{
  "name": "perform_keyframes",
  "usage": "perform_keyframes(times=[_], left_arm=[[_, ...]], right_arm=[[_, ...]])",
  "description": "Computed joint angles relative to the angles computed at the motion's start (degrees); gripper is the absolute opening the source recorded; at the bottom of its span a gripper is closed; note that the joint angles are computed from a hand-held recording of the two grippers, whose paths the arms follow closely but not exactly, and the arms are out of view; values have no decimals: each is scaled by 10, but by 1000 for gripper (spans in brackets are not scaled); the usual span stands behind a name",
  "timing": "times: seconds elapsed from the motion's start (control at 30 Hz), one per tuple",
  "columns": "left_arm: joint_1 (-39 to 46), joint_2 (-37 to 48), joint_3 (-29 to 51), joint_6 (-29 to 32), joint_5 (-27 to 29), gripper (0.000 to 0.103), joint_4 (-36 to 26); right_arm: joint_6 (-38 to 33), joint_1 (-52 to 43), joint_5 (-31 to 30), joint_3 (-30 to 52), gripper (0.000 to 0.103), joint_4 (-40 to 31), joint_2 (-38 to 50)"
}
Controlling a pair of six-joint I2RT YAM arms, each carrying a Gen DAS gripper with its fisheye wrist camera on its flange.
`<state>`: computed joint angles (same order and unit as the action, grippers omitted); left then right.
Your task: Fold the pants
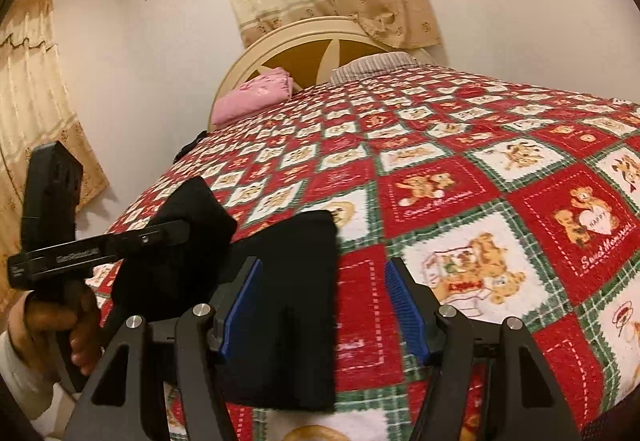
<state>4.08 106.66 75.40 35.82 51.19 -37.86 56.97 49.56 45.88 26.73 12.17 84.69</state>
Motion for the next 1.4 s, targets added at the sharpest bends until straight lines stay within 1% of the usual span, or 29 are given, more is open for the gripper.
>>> perform_keyframes(times=[0.07, 0.13, 0.23, 0.27, 0.33, 0.43, 0.47, 0.53, 0.6, 0.67, 0.7, 0.73, 0.8, 0.87, 0.9, 0.93, 1.1, 1.17, 1.23, 1.27, 1.33, 1.37, 1.4], left_arm=[[7, -8, 5, 34, 32, 44, -44], [20, -28, -2, 69, 49, 59, -65], [55, -45, -10, 108, 69, 69, -69], [63, -50, -17, 105, 61, 70, -48], [82, -52, -28, 97, 42, 78, -4], [107, -30, -31, 64, 11, 82, 64], [116, -19, -28, 55, 5, 86, 78], [132, 8, -12, 40, 1, 89, 82], [141, 34, 1, 26, -4, 89, 86], [137, 50, 3, 15, -30, 93, 101], [136, 54, 4, 18, -41, 94, 99], [134, 62, 9, 21, -48, 94, 95], [138, 72, 13, 29, -46, 94, 87], [137, 81, 20, 27, -52, 94, 82], [138, 85, 23, 25, -52, 94, 79], [138, 87, 27, 23, -52, 94, 77], [142, 84, 24, 27, -48, 94, 81], [137, 85, 18, 26, -57, 95, 94], [130, 88, 12, 22, -80, 96, 109], [128, 93, 14, 27, -84, 96, 107], [125, 99, 15, 34, -98, 96, 105], [124, 104, 18, 34, -101, 96, 101], [126, 105, 21, 35, -98, 96, 95]], right_arm=[[7, 2, 11, 1, 65, -9, 5], [28, 6, 18, -8, 65, -15, -3], [63, 11, 31, -17, 65, -31, -23], [71, 12, 32, -21, 65, -33, -32], [76, 13, 27, -31, 65, -21, -55], [40, 11, -1, -21, 65, 5, -62], [25, 11, -13, -4, 65, 1, -53], [-5, 5, -50, 34, 65, -7, -27], [-24, -5, -85, 73, 65, -21, 5], [-24, -15, -102, 130, 65, -82, 46], [-20, -26, -116, 157, 65, -113, 67], [-17, -34, -132, 171, 64, -129, 79], [-4, -46, -148, 192, 54, -158, 100], [-5, -50, -149, 194, 24, -164, 102], [-7, -50, -161, 179, 18, -145, 90], [-8, -49, -164, 170, 17, -135, 79], [5, -6, -92, 163, 16, -176, 29], [16, -10, -97, 162, 16, -190, 24], [31, -22, -102, 156, 16, -194, 35], [40, -29, -108, 148, 16, -190, 41], [45, -47, -135, 109, 16, -131, 43], [44, -50, -137, 93, 17, -106, 40], [44, -51, -138, 83, 17, -96, 33]])
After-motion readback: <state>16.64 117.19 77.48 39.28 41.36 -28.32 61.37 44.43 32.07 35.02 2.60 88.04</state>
